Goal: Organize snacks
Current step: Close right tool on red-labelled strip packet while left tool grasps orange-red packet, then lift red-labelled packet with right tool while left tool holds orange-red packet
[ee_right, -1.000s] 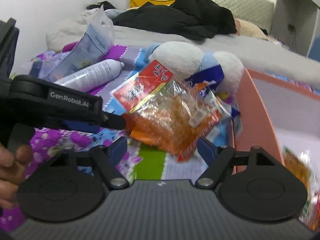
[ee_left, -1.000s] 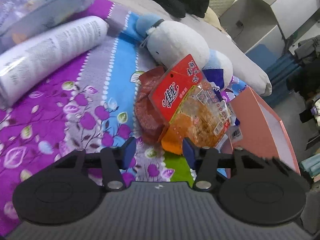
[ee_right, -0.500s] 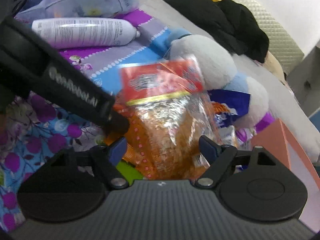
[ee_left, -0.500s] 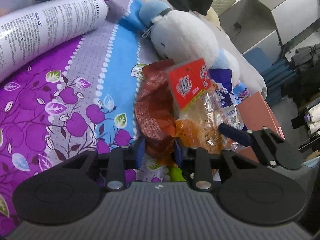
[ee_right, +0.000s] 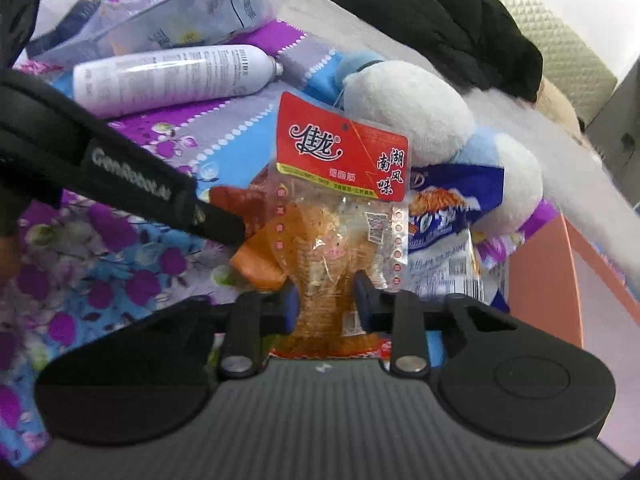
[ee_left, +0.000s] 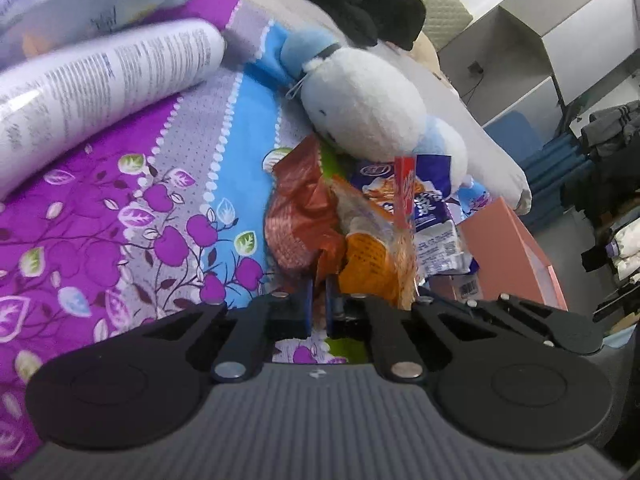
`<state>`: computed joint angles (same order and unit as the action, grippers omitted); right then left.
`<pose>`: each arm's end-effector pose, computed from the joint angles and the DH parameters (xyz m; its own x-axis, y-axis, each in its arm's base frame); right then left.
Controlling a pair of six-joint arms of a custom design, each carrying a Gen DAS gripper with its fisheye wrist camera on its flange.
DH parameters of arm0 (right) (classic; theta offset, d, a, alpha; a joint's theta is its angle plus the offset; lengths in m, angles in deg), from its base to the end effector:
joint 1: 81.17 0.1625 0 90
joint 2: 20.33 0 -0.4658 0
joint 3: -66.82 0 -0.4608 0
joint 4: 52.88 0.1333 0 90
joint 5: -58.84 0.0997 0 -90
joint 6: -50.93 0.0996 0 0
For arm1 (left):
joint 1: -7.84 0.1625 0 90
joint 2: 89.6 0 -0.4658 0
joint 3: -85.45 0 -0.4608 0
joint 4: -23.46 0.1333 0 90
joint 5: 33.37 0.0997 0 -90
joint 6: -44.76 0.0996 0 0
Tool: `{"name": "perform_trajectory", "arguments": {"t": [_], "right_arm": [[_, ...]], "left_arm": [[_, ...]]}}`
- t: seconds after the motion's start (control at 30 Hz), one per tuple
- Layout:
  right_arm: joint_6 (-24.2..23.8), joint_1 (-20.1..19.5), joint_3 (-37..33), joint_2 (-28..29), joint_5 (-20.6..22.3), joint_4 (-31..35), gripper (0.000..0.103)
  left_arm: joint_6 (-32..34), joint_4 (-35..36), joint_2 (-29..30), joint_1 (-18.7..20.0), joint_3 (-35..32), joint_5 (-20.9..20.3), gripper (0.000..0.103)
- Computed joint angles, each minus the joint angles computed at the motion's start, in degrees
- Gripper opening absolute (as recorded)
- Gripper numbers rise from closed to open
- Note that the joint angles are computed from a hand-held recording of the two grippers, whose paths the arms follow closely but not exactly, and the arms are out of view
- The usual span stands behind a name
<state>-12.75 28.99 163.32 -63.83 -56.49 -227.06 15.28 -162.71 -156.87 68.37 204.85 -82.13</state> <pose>0.3426 -0.6701 0.0897 -0.1458 -0.7658 0.6263 -0.9597 0.2633 0.0985 -0.1154 -0.6086 0.2438 -0.9402 -0.3333 -0.0704 -0.1253 0.5305 -0.8384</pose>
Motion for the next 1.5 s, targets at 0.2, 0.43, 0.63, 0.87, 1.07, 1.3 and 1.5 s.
{"name": "perform_trajectory", "arguments": {"t": [0.2, 0.43, 0.63, 0.87, 1.07, 1.3, 1.5], "right_arm": [[0.79, 0.39, 4.46, -4.12, 0.36, -1.45, 0.025], [1.88, 0.96, 10.50, -9.93, 0.21, -0.60, 0.023], [4.29, 1.24, 16.88, -15.95, 0.38, 0.19, 0.023], [6.78, 1.15, 22.86, -21.71, 1.52, 0.43, 0.023], [7.24, 0.87, 25.76, -24.59, 1.93, 0.86, 0.023], [8.11, -0.17, 28.54, -26.90, 2.13, 0.75, 0.023], [11.18, -1.79, 29.26, -26.37, 2.81, 1.67, 0.025]], "left_arm": [[-2.61, 1.13, -2.10, -3.23, 2.35, 2.89, 0.003], [-11.12, 6.00, -6.11, -9.64, 7.86, 8.58, 0.002], [-22.88, 14.68, -10.49, -15.69, 13.45, 12.58, 0.002], [-35.64, 28.48, -15.17, -22.28, 17.34, 14.61, 0.002], [-44.52, 37.41, -17.80, -26.76, 19.36, 14.97, 0.002], [-52.94, 46.55, -19.79, -29.66, 20.31, 14.18, 0.002], [-54.32, 50.17, -20.10, -30.02, 19.96, 13.29, 0.002]]}}
